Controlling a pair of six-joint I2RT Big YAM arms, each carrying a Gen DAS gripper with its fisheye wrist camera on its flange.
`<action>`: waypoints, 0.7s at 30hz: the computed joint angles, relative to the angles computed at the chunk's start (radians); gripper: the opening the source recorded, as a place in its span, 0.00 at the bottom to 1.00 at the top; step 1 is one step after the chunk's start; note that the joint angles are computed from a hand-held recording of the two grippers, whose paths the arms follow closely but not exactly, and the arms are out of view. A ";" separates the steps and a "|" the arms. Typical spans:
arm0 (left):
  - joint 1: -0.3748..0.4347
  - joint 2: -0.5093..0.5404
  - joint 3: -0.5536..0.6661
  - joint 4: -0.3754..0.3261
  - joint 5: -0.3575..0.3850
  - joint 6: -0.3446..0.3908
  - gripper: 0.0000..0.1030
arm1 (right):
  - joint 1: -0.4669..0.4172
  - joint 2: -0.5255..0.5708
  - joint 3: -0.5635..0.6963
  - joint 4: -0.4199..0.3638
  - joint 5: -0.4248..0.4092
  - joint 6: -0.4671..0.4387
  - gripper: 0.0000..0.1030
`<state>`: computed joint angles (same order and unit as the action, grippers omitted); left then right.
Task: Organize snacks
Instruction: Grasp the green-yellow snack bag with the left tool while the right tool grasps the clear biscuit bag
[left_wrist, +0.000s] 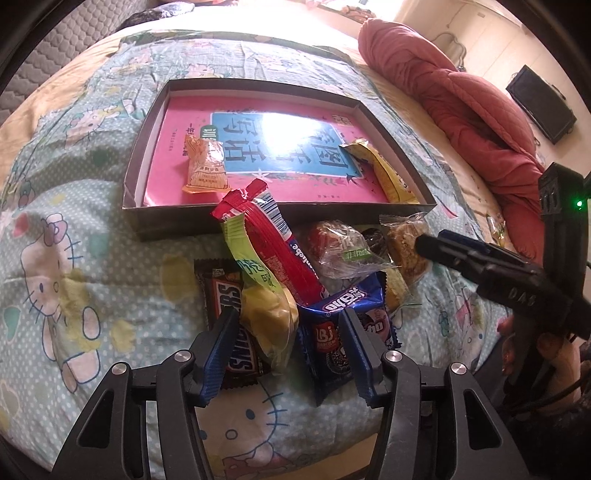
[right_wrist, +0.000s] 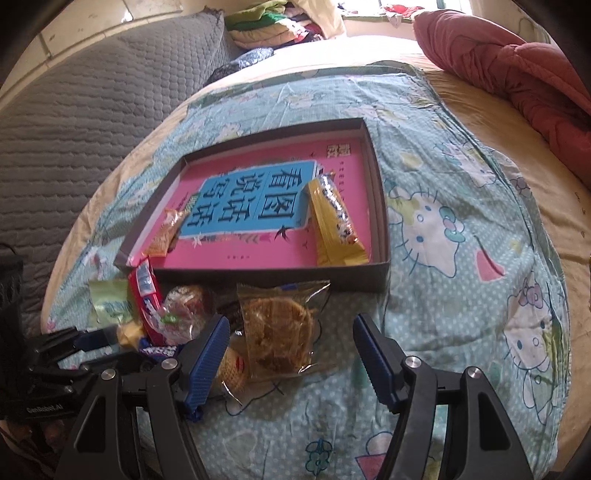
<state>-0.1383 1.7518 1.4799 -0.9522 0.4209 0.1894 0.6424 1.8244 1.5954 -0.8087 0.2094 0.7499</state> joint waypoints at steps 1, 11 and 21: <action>0.000 0.001 0.000 0.002 -0.001 -0.001 0.56 | 0.004 0.012 0.013 -0.017 0.004 -0.011 0.67; 0.007 0.016 0.013 0.001 0.010 -0.010 0.56 | 0.018 0.076 0.075 -0.095 0.035 -0.051 0.67; -0.003 0.010 0.003 0.016 0.003 -0.005 0.51 | 0.001 0.068 0.047 -0.073 0.022 -0.033 0.44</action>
<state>-0.1413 1.7614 1.4833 -0.9364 0.4241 0.1842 0.6437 1.8924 1.6421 -0.8821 0.2311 0.7171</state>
